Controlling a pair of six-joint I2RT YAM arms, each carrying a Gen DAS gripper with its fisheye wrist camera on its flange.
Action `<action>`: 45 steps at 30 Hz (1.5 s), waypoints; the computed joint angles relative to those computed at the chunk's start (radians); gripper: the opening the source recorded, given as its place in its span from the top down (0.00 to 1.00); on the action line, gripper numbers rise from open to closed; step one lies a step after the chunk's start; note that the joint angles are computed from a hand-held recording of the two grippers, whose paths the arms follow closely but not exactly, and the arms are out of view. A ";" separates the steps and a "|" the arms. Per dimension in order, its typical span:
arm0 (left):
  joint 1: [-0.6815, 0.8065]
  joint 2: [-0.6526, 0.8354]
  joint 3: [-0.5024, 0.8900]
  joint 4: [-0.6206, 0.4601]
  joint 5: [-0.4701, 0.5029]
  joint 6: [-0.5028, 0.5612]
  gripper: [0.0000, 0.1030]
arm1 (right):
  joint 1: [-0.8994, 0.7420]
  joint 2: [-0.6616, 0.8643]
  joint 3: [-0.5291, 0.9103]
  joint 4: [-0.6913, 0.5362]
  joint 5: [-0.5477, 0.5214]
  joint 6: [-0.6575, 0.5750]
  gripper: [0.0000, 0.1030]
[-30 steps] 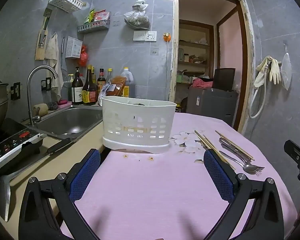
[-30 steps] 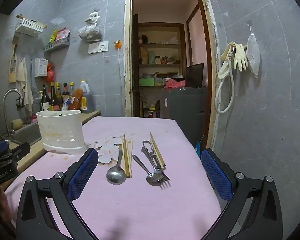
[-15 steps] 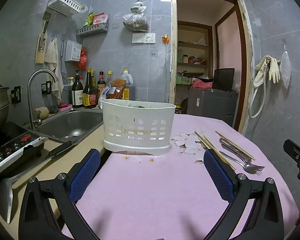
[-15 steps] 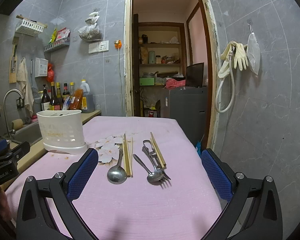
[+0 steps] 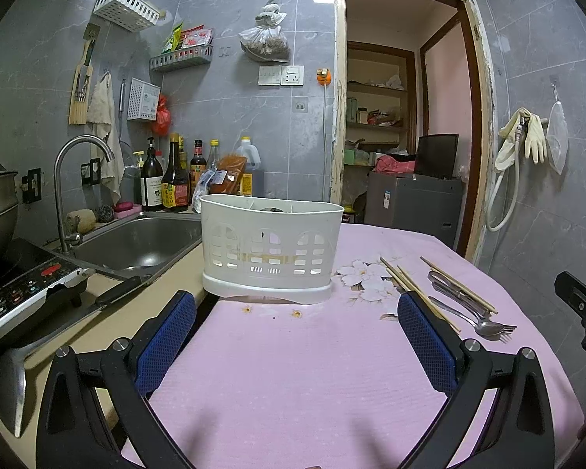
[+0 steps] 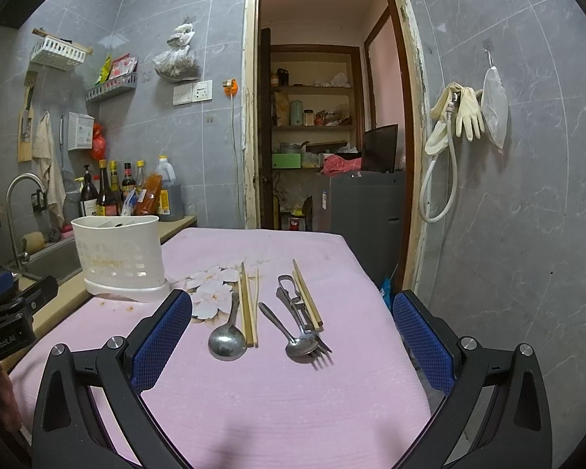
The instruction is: Organize utensils
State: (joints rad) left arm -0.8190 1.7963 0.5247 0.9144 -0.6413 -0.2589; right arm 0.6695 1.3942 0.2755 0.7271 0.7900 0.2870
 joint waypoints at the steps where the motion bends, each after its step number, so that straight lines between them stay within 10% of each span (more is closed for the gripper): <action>1: -0.001 0.000 0.000 0.001 -0.002 0.000 0.01 | -0.001 -0.002 -0.001 0.000 0.000 -0.001 0.00; 45: -0.011 -0.018 0.013 -0.031 -0.010 -0.003 0.01 | -0.012 -0.041 0.000 -0.044 -0.009 -0.009 0.00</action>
